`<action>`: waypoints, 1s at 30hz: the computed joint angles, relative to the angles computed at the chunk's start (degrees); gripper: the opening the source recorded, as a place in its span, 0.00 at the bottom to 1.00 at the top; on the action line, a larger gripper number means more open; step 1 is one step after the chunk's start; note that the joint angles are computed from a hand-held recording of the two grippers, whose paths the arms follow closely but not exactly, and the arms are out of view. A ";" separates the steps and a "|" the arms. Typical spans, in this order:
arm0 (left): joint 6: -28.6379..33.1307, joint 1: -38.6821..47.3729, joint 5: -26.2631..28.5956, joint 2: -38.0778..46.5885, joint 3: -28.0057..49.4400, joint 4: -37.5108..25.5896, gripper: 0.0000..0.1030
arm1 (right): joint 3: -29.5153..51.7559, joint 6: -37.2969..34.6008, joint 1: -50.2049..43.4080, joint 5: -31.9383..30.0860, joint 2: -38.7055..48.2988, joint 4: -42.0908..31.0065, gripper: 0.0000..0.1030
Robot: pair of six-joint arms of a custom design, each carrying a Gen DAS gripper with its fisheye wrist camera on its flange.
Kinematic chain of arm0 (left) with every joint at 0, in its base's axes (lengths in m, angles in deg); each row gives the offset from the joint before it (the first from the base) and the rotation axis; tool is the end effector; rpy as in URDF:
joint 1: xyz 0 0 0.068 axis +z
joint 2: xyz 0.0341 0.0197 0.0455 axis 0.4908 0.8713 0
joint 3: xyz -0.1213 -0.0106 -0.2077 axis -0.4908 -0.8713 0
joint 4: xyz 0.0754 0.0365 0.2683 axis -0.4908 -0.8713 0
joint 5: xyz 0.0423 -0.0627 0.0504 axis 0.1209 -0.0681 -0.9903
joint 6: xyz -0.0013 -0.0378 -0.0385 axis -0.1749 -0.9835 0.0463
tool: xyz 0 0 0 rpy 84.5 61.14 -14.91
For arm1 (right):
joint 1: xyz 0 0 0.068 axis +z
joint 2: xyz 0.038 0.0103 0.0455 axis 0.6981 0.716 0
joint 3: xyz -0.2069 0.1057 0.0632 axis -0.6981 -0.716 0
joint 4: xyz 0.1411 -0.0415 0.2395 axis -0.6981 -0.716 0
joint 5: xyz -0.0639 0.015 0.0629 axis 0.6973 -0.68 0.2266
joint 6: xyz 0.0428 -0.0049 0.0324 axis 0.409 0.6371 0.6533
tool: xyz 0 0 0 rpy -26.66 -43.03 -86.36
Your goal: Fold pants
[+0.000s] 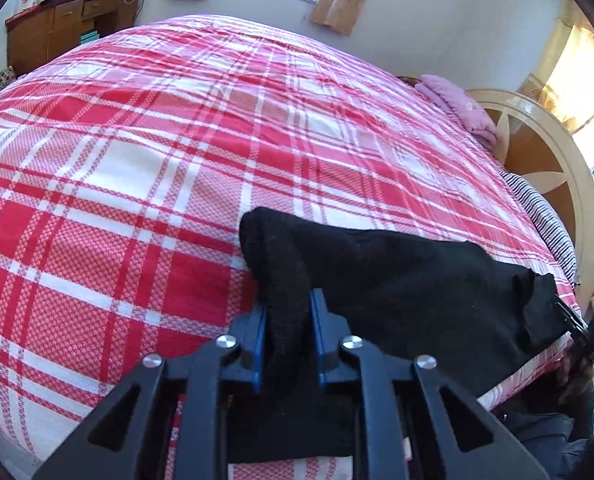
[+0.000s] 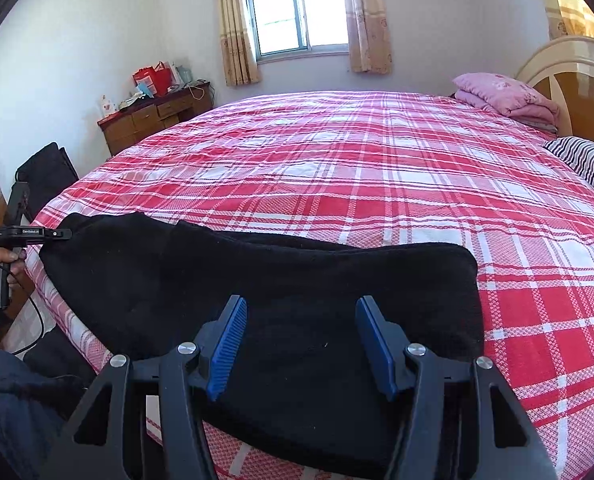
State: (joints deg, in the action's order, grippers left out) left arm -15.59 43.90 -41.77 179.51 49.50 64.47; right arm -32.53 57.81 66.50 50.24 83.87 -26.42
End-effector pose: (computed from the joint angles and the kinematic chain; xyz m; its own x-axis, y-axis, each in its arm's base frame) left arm 0.3431 0.0712 0.0242 -0.8102 -0.1208 -0.5736 0.1102 0.9297 -0.3514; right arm 0.2783 0.1122 0.0480 -0.6468 -0.0604 -0.7603 -0.2306 0.9657 0.1195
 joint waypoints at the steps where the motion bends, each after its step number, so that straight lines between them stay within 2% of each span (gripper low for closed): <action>1: -0.12 -0.06 0.37 -1.15 -0.65 -0.05 0.18 | -0.24 0.16 -0.03 0.00 -0.05 0.50 0.57; 5: -0.36 -0.31 2.74 -5.90 -2.44 -1.27 0.18 | -0.11 0.33 -0.32 -0.09 -0.02 -0.10 0.57; 8: -1.23 -1.04 5.44 -9.81 -4.30 -1.72 0.18 | 2.91 0.57 -0.49 0.42 1.91 -4.74 0.57; 13: -3.36 -5.00 8.31 -16.51 -7.53 -1.87 0.18 | 1.24 0.55 -0.59 0.24 -0.19 -3.90 0.57; 18: -6.33 -11.62 9.38 -21.77 -8.35 -2.15 0.18 | -1.56 3.42 -4.96 -2.36 -4.95 -2.52 0.57; 23: -10.18 -19.82 9.07 -21.86 -4.17 -1.54 0.18 | -3.30 7.24 -11.07 -5.37 -8.42 -2.68 0.58; 30: -9.29 -31.73 2.85 -15.49 7.16 -6.32 0.18 | -4.30 9.11 -14.71 -4.95 -10.49 -2.82 0.59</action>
